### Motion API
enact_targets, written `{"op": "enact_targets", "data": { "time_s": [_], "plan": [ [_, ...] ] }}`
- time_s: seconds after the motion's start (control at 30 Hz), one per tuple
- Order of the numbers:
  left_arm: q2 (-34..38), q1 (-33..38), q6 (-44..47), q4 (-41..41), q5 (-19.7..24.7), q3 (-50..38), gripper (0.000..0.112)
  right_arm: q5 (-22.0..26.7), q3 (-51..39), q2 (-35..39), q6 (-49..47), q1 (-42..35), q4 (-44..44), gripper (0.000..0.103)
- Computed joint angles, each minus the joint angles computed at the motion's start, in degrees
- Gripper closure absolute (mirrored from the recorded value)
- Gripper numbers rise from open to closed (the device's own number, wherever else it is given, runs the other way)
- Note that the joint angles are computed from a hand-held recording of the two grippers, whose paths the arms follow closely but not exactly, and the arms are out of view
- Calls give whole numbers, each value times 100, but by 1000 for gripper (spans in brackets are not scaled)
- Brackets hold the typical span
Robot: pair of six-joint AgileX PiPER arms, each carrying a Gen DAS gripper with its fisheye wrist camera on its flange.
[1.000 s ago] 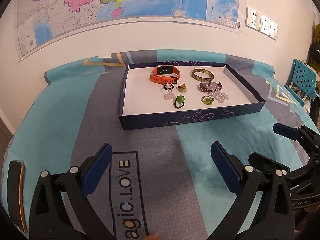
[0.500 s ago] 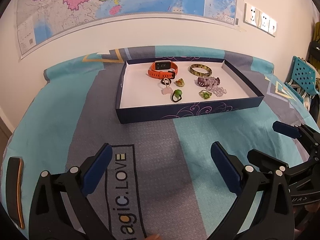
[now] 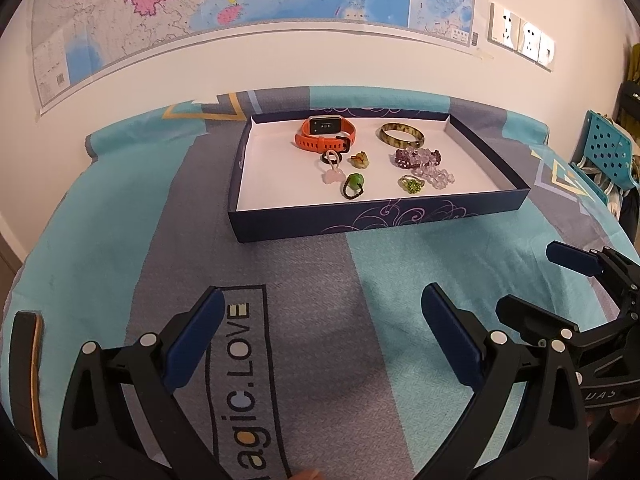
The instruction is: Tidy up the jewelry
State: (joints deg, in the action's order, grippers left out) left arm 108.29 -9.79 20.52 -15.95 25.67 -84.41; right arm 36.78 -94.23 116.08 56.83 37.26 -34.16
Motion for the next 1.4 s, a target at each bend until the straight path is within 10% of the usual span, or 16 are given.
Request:
{"op": "enact_targets", "data": {
  "time_s": [1.4],
  "plan": [
    [78, -44, -17, 25, 86, -54, 15, 60, -108, 67, -113, -49, 115, 7]
  ]
}}
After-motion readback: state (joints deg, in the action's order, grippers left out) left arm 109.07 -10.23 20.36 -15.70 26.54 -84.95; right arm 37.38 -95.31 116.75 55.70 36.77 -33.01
